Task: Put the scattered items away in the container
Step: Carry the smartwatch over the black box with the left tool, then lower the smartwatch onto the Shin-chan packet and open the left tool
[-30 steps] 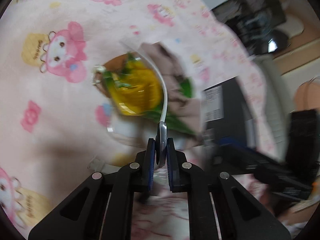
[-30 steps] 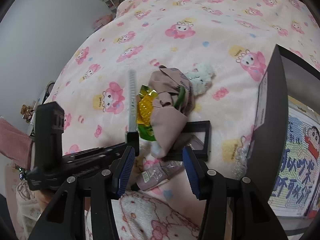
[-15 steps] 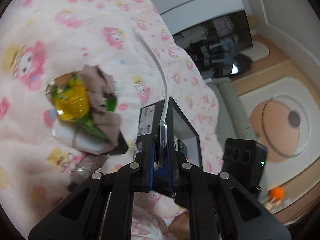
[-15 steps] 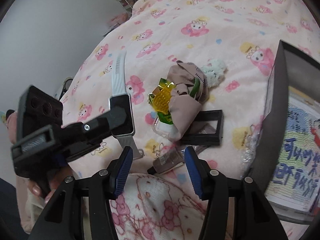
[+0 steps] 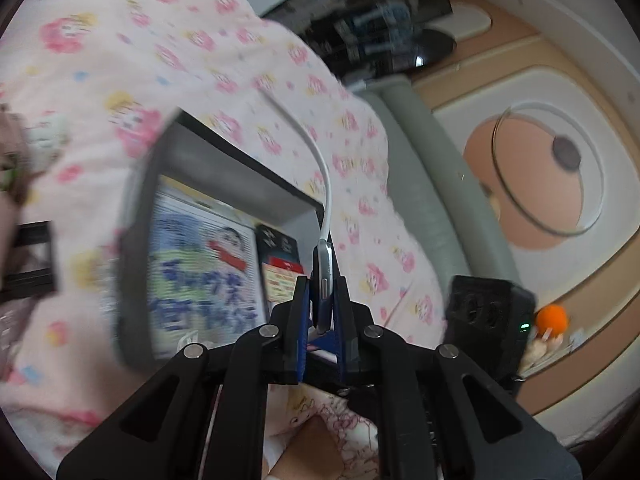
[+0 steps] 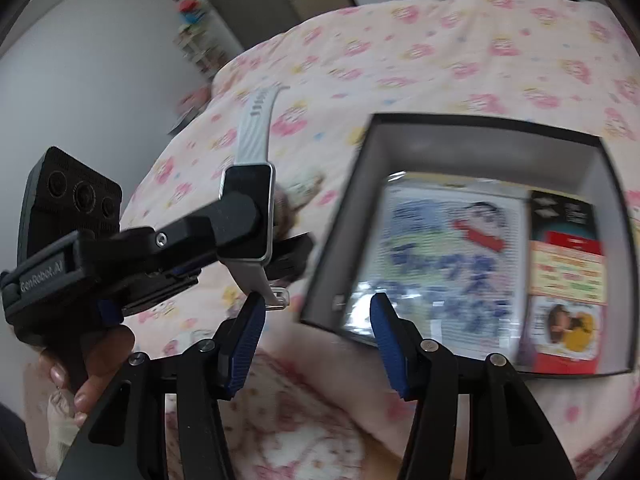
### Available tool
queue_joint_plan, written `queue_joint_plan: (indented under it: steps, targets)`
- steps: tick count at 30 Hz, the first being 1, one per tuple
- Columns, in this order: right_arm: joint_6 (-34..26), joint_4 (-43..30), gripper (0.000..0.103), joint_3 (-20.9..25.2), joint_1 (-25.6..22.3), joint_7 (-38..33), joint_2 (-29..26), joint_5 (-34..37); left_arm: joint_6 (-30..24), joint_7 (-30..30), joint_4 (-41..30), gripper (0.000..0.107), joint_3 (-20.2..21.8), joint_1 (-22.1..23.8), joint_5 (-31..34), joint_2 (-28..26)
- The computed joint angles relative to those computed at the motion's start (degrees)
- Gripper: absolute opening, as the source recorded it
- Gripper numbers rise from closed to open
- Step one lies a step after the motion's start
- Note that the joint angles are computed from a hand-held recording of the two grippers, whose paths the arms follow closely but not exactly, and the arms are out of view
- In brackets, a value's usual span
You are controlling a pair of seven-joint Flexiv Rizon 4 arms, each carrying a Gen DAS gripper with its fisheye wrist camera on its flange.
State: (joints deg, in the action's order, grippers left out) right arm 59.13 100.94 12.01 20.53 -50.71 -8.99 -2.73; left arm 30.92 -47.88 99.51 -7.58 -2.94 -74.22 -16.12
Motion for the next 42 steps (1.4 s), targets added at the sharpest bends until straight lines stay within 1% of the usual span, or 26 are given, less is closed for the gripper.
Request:
queue_joint_plan:
  steps: [2,4,5,7,9,10,11,12,15,16,17,19,21,25,26,27,28,29,30,32,36,39,42]
  targets:
    - [0.7,3.4,0.050,-1.3,-1.1,3.1,2.8,-2.2,1.6,-1.9,-2.7,0.009,-1.4,-1.6,1.2,-2.3]
    - [1.8,6.2,0.050,-2.1,-2.7,4.5,5.1,-3.2,3.1,-3.2,-4.8,0.009,-2.9,-2.7,0.7,-4.2]
    - [2.2,7.2,0.050,-2.4,-3.7,4.1,5.9,-2.7,5.1,-4.3,-6.0,0.009,-3.5,-3.6,1.0,-5.3]
    - [2.6,7.8,0.050,-2.7,-4.9,2.1,6.3,-1.6,10.1,-7.7,-8.2,0.009,-4.1,-5.9,4.5,-7.3]
    - [2.6,6.6,0.051,-3.0,-6.0,-3.1,5.1,1.2,13.1,-10.7,-9.7,0.009,-5.4,-7.1,5.9,-9.3]
    - [1.3,5.2,0.051,-3.1,-6.6,-5.7,4.1,3.1,14.1,-11.6,-9.7,0.009,-5.9,-7.3,5.8,-9.7]
    - [-0.3,3.4,0.051,-3.2,-7.2,-8.5,2.7,5.2,16.2,-12.9,-9.4,0.009,-6.4,-7.9,5.6,-10.2]
    - [-1.2,2.4,0.051,-3.4,-7.6,-9.7,1.7,5.8,17.9,-13.8,-8.9,0.009,-6.6,-8.1,5.6,-10.4]
    - [-5.1,-0.1,0.051,-3.9,-8.2,-11.5,-1.4,4.3,21.6,-17.3,-7.4,0.009,-7.0,-8.4,5.9,-11.1]
    - [-6.7,-1.0,0.051,-3.7,-8.6,-12.8,-2.0,5.1,22.9,-18.0,-6.7,0.009,-7.3,-8.4,5.5,-11.1]
    - [-8.1,-2.5,0.051,-3.0,-9.3,-15.4,-3.1,7.6,23.9,-18.4,-6.2,0.009,-7.6,-8.3,4.9,-11.1]
    - [-8.7,-4.5,0.051,-1.7,-10.3,-19.8,-4.5,12.2,26.0,-18.7,-5.3,0.009,-8.3,-8.3,3.1,-10.9]
    - [-9.8,-6.6,0.051,-1.2,-10.4,-21.7,-6.1,14.5,27.3,-17.9,-5.0,0.009,-8.8,-8.3,1.8,-10.8]
    - [-10.8,-8.5,0.050,-1.9,-9.9,-21.8,-7.9,13.6,30.3,-16.8,-4.8,0.009,-9.2,-8.8,-0.1,-10.5]
    - [-10.7,-8.6,0.049,-2.0,-10.1,-21.7,-8.0,13.6,30.8,-16.2,-4.5,0.010,-9.4,-8.8,-1.3,-10.3]
    - [-9.8,-8.4,0.040,-1.8,-10.5,-22.4,-7.9,14.4,31.3,-15.8,-4.4,0.010,-9.6,-8.9,-2.3,-10.3]
    - [-9.3,-7.8,0.034,-1.4,-10.6,-22.5,-7.5,15.1,32.0,-15.7,-4.2,0.009,-9.6,-9.1,-3.0,-10.2]
    - [-9.1,-7.6,0.024,-1.3,-10.8,-22.7,-7.2,15.6,32.7,-16.0,-4.3,0.009,-9.5,-9.5,-3.1,-10.3]
    - [-8.7,-7.0,0.020,-1.5,-10.5,-22.4,-7.0,15.0,33.4,-15.5,-4.0,0.009,-9.6,-9.7,-4.2,-10.3]
    - [-8.0,-5.8,0.016,-1.9,-10.0,-21.5,-6.7,13.6,33.3,-16.4,-3.6,0.010,-9.6,-10.0,-5.3,-10.4]
    - [-8.0,-4.3,0.016,-2.4,-10.0,-18.9,-6.1,12.7,32.7,-18.3,-2.8,0.011,-9.1,-10.2,-5.1,-10.4]
    - [-6.7,-3.2,0.016,-2.6,-10.0,-17.9,-5.7,12.0,32.9,-17.1,-2.4,0.011,-9.2,-10.3,-6.6,-9.8]
    - [-4.1,-1.5,0.016,-3.4,-9.0,-15.8,-4.9,8.1,32.1,-14.6,-2.6,0.011,-9.3,-10.3,-8.8,-9.1]
